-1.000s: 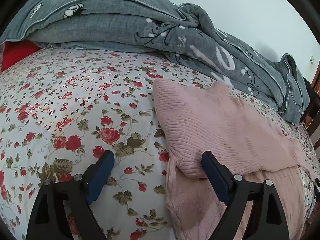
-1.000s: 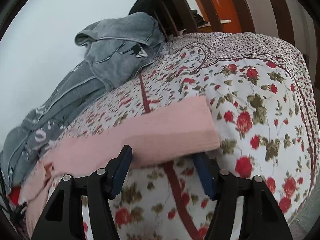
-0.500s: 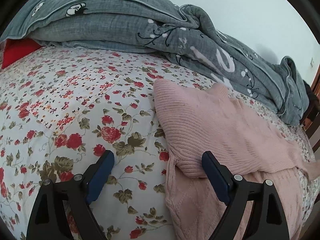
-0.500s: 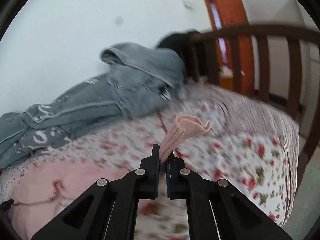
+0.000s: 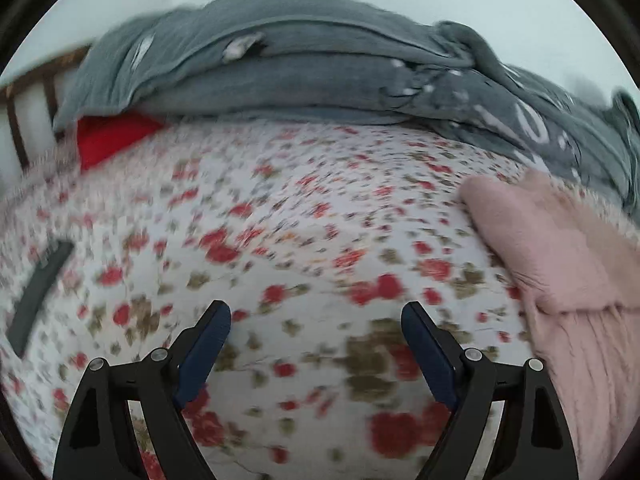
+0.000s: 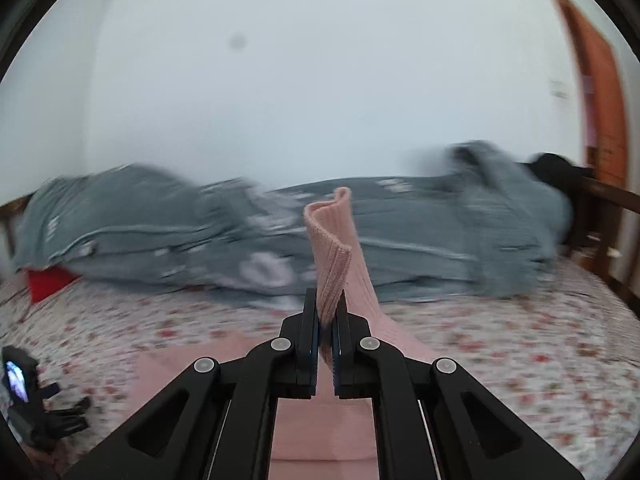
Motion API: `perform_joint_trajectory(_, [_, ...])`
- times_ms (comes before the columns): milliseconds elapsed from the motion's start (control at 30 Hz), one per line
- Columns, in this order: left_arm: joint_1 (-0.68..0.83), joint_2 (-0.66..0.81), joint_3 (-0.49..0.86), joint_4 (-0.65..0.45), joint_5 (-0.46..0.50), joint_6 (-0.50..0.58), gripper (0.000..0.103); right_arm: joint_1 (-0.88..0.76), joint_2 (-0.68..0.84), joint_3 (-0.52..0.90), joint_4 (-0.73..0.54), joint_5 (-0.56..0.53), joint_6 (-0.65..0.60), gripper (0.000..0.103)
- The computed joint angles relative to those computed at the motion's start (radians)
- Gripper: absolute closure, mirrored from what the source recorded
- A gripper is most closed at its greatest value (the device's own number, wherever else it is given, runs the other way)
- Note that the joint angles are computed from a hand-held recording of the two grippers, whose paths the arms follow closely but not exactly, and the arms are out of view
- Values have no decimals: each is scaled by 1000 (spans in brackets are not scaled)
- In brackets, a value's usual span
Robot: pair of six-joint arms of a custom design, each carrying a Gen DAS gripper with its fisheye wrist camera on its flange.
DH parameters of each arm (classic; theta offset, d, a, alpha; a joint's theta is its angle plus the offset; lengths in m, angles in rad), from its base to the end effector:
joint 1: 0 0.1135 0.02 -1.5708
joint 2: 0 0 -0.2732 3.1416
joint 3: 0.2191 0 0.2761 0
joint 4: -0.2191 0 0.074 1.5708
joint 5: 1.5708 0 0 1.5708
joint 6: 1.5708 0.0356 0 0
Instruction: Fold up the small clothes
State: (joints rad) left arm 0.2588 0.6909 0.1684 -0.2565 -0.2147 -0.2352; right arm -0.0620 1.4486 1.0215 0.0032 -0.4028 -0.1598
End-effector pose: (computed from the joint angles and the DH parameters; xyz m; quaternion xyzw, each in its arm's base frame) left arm 0.1434 0.0458 0.1287 -0.2643 0.8794 0.1034 0.3822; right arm 0.3543 -0.0080 0.2837 -0.1486 0.8168 0.1082 0.5469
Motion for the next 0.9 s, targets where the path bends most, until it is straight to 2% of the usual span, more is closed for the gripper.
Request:
perform_joint_trajectory(33, [65, 3, -22, 38, 83, 10, 15, 72, 4, -14, 8, 38, 8, 98])
perform_joint_trajectory(100, [112, -29, -44, 49, 143, 23, 13, 211, 40, -30, 15, 96, 29, 98])
perform_joint_trajectory(267, [81, 35, -30, 76, 121, 29, 10, 468, 268, 13, -4, 219, 58, 98])
perform_joint_trajectory(333, [75, 52, -26, 89, 122, 21, 10, 518, 356, 35, 11, 268, 65, 98])
perform_joint_trajectory(400, [86, 62, -27, 101, 139, 22, 10, 534, 410, 53, -2, 253, 66, 94])
perform_joint_trajectory(433, [87, 62, -27, 102, 141, 22, 10, 533, 423, 69, -35, 223, 59, 89])
perform_joint_trajectory(467, [89, 62, -27, 103, 142, 24, 10, 529, 434, 87, -85, 176, 39, 76])
perform_joint_trajectory(533, [91, 42, -32, 89, 141, 27, 10, 523, 432, 106, -174, 99, -29, 58])
perform_joint_trajectory(667, [106, 7, -40, 71, 164, 35, 9, 458, 279, -26, -160, 54, -111, 54])
perform_joint_trajectory(767, [117, -18, -45, 55, 179, 42, 9, 288, 166, -94, -169, -53, -183, 51])
perform_joint_trajectory(900, [89, -5, -39, 52, 144, 35, 8, 58, 125, -115, -65, -39, -224, 49])
